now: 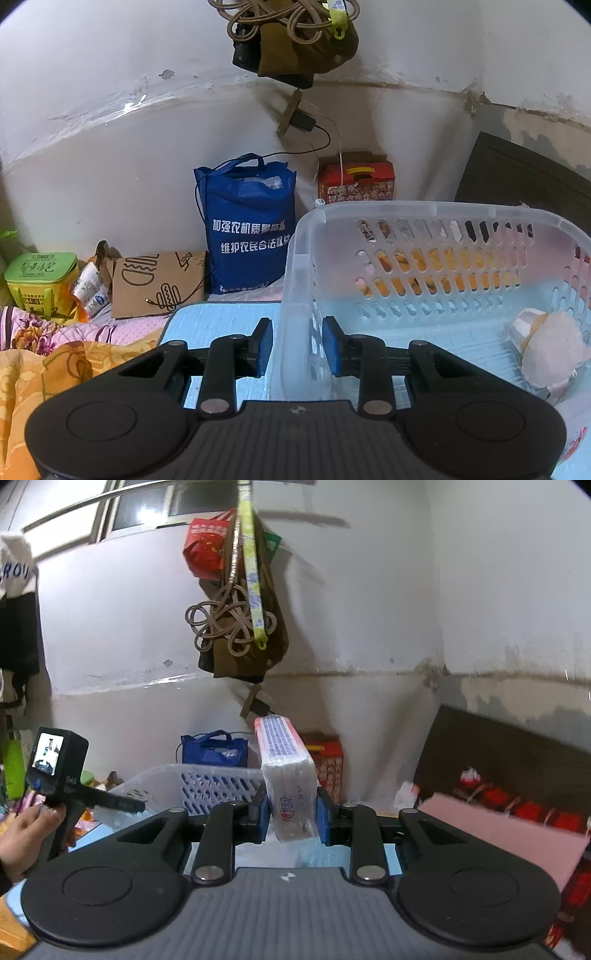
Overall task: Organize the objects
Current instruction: 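Drop the white tissue pack into the basket with the right gripper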
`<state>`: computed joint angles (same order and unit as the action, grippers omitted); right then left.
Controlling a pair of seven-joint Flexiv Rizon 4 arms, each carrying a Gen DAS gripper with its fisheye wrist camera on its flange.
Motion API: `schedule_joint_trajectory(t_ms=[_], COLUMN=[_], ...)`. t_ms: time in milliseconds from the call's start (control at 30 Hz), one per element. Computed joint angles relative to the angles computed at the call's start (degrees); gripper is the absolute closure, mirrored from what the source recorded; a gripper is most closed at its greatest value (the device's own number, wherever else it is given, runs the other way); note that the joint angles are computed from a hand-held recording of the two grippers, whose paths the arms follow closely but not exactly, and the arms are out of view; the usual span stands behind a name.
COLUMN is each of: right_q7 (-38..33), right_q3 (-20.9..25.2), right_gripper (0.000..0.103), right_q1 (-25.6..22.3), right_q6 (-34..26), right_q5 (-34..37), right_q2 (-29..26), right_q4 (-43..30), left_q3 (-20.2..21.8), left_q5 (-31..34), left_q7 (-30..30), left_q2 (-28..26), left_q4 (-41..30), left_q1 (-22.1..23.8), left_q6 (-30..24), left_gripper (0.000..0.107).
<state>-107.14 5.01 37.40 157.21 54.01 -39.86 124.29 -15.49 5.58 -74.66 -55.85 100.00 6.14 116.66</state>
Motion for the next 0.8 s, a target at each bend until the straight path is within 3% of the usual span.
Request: schedule_joint_trajectory(t_ms=[233,333,533,600,667,700,800], right_q7=[-0.1,-0.5,-0.6,1.5,-0.2,-0.7,2.2], right_q3=[-1.7,-4.0,-8.4,-8.4,-9.7,-10.3,-7.4], right_gripper=[0.074,0.074,0.074,0.065,0.01,0.004,0.002], right_q1=[-1.8,-2.5,-1.9,-2.2,-0.8,0.0,-1.6], right_q6=[-6.6,-13.0,-19.5,-17.2,-17.3,-16.3,-10.7], right_q5=[-3.9,-4.6,-4.9,-6.7,-6.1,-5.3,-8.1], right_q2=[-0.2,-1.4,-5.3,-7.1,-7.6,-8.0,-8.1], right_q4=[-5.9,-9.8,-14.1,-14.3,-14.6,-15.0,-13.3], left_q3=[-1.9,-4.7,-3.7,-5.9,-6.2,-6.0,-5.5], left_q5=[1.1,1.9,0.6,0.9,1.2,0.9,0.5], left_q7=[0.1,1.1,3.3,3.2,3.7,3.4,4.2], left_q2=[-0.6,0.0,-0.1,-0.6,-0.9,-0.9,-0.3], left_q4=[-0.6,-0.8,-1.0,-0.9,-0.9,-0.8,-1.0], left_q1=[1.6,4.1,2.9,4.7,5.0,4.8,4.3], left_q6=[-1.0,-5.9,-5.3,-5.8,-5.5,-5.0,-6.6], left_gripper=[0.071,0.072,0.072,0.071,0.069,0.068,0.067])
